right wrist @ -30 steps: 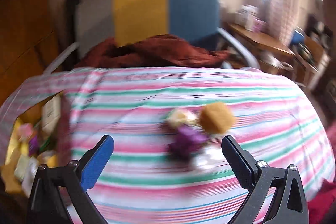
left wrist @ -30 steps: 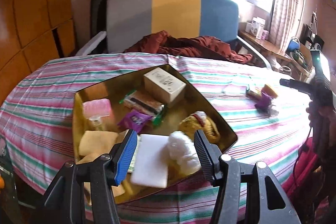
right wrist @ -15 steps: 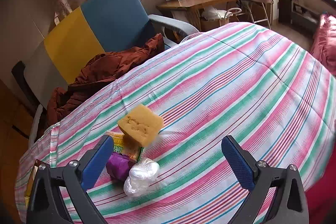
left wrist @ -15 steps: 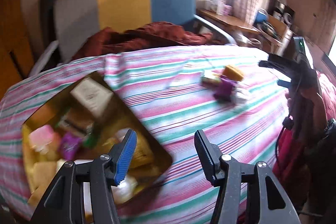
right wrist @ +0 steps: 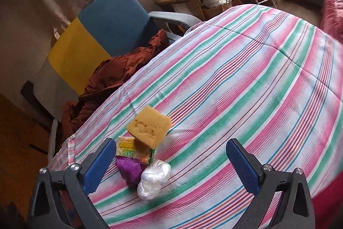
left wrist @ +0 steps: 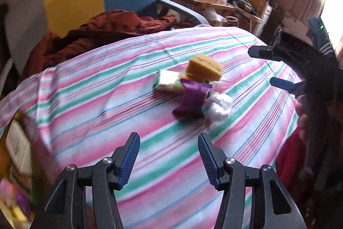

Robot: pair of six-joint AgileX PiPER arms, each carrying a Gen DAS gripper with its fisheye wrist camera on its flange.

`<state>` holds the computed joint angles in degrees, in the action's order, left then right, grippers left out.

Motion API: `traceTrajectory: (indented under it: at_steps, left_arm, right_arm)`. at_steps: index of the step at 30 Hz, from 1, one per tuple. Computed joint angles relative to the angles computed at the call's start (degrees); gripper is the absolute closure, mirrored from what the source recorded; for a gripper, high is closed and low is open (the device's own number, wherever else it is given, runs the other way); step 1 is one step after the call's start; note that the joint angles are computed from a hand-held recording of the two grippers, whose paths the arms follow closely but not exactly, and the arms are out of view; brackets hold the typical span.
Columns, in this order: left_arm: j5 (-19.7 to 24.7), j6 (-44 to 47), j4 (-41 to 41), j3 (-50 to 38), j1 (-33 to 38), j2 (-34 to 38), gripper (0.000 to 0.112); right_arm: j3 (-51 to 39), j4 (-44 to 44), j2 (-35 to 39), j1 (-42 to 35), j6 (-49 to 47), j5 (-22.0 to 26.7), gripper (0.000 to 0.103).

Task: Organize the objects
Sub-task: 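Move both grippers from the gold tray back toward the remaining items, then grasp the purple packet with the left gripper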

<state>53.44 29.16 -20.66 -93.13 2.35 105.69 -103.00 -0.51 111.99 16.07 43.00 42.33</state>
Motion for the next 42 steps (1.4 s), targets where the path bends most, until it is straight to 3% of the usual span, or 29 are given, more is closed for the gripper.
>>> traceTrajectory:
  at_steps: [10,13,15,17,23,28,35,42]
  left_arm:
    - [3.1,-1.2,1.7,-15.0,-6.0,13.2,0.056]
    - [4.2,-3.1,3.3,-19.5,-7.2,17.1,0.060]
    - [5.0,-3.4,3.3,-22.2,-7.6,19.3,0.072]
    - [5.5,-3.4,2.9,-23.5,-7.5,20.5,0.077]
    - [2.0,-4.5,1.1,-14.4,-5.7,15.0,0.079]
    - [-3.2,-3.9,0.0,-0.3,-3.3,6.1,0.079]
    - [-5.3,2.6,-4.6,14.4,1.7,-4.0,0.079]
    - [-7.1,5.2,-5.9,18.9,2.9,-6.6,0.079]
  right_arm:
    - [0.0,7.2,0.9,-1.4,-5.3,-0.9,0.000]
    - [0.0,8.3,1.0,-1.6,-6.0,-1.0,0.000]
    - [-0.3,8.4,1.3,-1.6,-5.9,-0.7,0.000]
    - [-0.9,8.4,1.7,-1.8,-6.0,-0.2,0.000]
    - [-2.5,7.5,2.9,-1.9,-5.6,1.7,0.000]
    - [-4.2,7.4,4.1,-2.0,-5.8,4.0,0.000]
    - [-14.0,11.2,10.8,-0.9,-12.9,13.6,0.000]
    - [-20.9,8.6,15.3,0.7,-14.3,20.6,0.002]
